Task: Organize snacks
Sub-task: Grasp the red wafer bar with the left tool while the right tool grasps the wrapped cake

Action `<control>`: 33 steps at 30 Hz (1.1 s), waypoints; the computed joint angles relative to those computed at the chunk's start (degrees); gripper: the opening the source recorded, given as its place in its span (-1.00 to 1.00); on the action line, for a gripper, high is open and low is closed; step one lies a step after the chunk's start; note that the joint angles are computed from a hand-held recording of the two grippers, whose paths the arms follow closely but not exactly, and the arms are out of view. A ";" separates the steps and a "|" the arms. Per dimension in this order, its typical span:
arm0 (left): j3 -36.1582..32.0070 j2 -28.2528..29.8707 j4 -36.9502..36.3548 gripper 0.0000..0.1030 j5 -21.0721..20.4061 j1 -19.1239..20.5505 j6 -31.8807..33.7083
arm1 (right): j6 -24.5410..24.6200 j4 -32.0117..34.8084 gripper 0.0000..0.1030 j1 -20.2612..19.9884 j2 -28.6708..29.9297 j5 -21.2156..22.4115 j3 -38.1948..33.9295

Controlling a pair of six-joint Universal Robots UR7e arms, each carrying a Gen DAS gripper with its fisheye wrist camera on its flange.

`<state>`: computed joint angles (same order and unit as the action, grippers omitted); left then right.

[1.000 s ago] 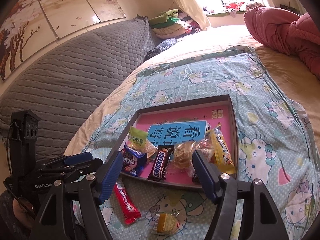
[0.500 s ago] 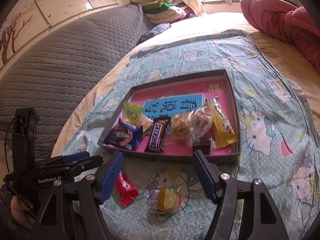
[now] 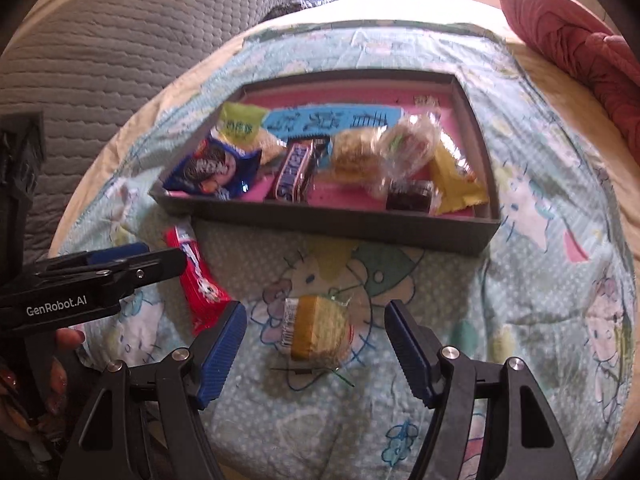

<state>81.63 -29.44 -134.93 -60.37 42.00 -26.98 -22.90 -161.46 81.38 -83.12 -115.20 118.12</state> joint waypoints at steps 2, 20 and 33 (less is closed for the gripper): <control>-0.04 0.13 0.23 0.33 -0.28 0.36 -0.58 | -0.19 -0.28 0.38 0.02 0.44 -0.96 0.13; -1.62 2.36 -0.30 0.32 -2.28 1.22 -3.82 | -4.10 -0.29 -0.25 -0.14 2.64 -3.10 -0.71; -1.58 3.21 -1.80 -0.48 0.10 0.27 0.25 | -3.46 2.04 -0.33 -0.87 1.94 2.09 -1.31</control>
